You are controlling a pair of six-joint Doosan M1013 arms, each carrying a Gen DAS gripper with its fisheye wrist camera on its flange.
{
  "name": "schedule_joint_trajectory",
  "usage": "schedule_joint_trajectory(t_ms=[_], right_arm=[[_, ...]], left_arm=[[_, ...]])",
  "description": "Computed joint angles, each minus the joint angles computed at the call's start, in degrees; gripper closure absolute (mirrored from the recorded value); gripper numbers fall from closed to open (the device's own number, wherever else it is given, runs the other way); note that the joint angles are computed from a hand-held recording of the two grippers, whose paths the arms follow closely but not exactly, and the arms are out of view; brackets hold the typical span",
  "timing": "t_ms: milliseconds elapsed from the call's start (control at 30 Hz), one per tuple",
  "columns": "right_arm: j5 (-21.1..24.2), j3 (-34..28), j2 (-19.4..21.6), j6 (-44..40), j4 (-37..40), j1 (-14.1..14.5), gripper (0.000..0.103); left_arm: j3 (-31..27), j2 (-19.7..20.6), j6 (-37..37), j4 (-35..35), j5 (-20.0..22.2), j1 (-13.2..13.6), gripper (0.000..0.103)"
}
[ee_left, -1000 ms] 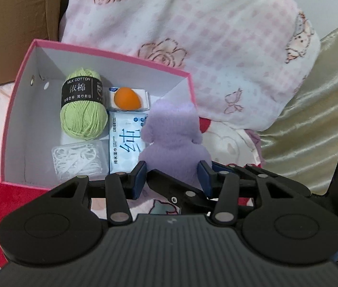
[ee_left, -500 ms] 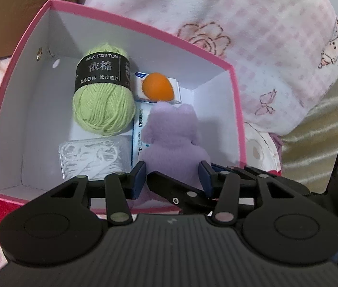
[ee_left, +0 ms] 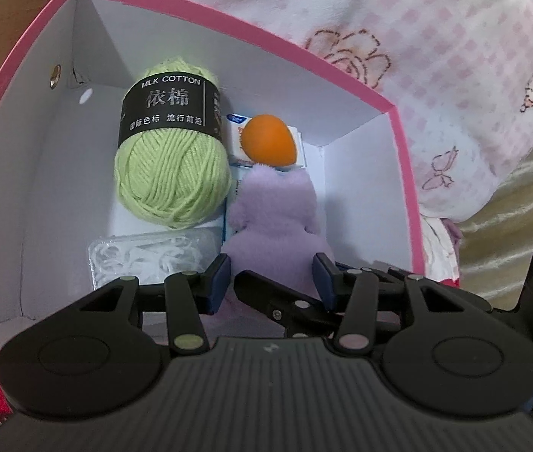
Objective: Organize objects
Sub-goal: 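Lower the lilac plush toy into the pink box and open the left tool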
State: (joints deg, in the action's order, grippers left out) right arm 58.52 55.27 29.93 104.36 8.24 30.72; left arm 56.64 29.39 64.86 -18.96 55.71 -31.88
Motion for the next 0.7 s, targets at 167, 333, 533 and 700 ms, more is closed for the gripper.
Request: schedule_joint_trajectory(t_ms=[167,333,533,700], right_arm=[[-2.0,0.8,0.0,-0.7,-1.5,0.2,0.039],[-1.0,0.8,0.1,-0.6,-1.1,-0.2,0.038],[-2.2,2.6,-1.5,-2.6,0.7,-0.4,0.038],[-5.0,3.9,-2.0,-2.3,-4.3,0.5,0.048]], left_arm=[[0.1,0.4,1.8,-1.1,-1.0,0.2,0.058],[0.3,0.5,2.9,-0.2,-1.6,0.1,0.06],[2.1,-0.9,5.7,-2.8,-3.6,0.6,0.062],[2.2,-1.5,6.5,-0.9,-3.2,0.3,0.062]])
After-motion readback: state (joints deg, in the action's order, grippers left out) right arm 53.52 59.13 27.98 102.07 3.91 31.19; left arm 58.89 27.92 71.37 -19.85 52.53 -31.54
